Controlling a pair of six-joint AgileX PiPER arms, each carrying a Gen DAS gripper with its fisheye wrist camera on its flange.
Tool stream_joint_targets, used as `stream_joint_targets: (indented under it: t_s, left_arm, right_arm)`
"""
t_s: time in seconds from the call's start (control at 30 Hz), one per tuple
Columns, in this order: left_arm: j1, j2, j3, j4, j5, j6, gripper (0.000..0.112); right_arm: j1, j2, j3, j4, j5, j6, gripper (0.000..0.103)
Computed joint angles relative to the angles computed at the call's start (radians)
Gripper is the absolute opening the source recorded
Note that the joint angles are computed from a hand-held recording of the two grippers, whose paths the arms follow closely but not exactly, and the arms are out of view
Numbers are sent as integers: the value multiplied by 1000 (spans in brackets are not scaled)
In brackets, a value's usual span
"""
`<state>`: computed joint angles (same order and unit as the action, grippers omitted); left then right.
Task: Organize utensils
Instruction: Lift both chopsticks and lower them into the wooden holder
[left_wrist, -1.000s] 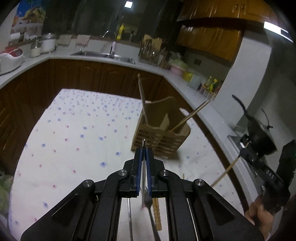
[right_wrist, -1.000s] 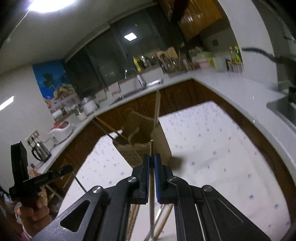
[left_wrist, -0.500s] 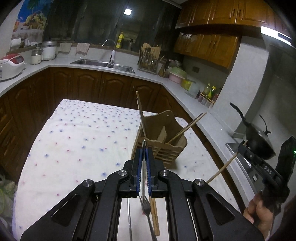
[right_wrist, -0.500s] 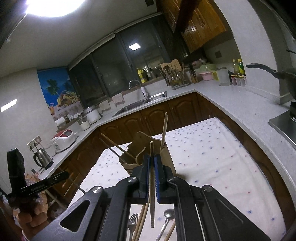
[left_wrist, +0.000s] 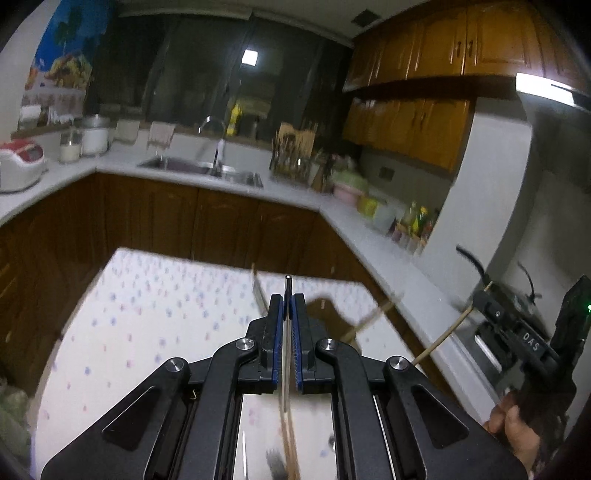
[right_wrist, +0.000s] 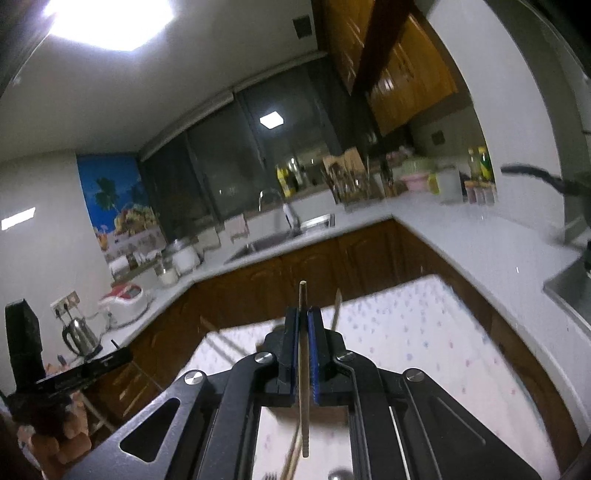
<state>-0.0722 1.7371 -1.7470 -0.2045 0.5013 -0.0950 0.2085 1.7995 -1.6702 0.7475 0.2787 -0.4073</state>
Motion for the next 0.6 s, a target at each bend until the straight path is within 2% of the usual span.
stream_joint_targets:
  t_s: [0.1,0.17,0.33,0.47,0.6]
  left_arm:
    - [-5,85,-161,50,17,-62,4]
    - [-10,131,-238,94,20,-105,4]
    - [-28,292,-444,208,66,-224,4]
    - [-38,373,-484,246,68,-271,4]
    - [-35,411,-454,234,50,-276,4]
  right_arm:
    - [4,59,-117,-88,-5,96,5]
    - [10,118,-228,-203,-4,206,5]
    - [30,228,-391,-416,-6,392,5]
    - [45,293,-418,-509,-33,473,5]
    - [50,325,-389,-527,-65,490,5]
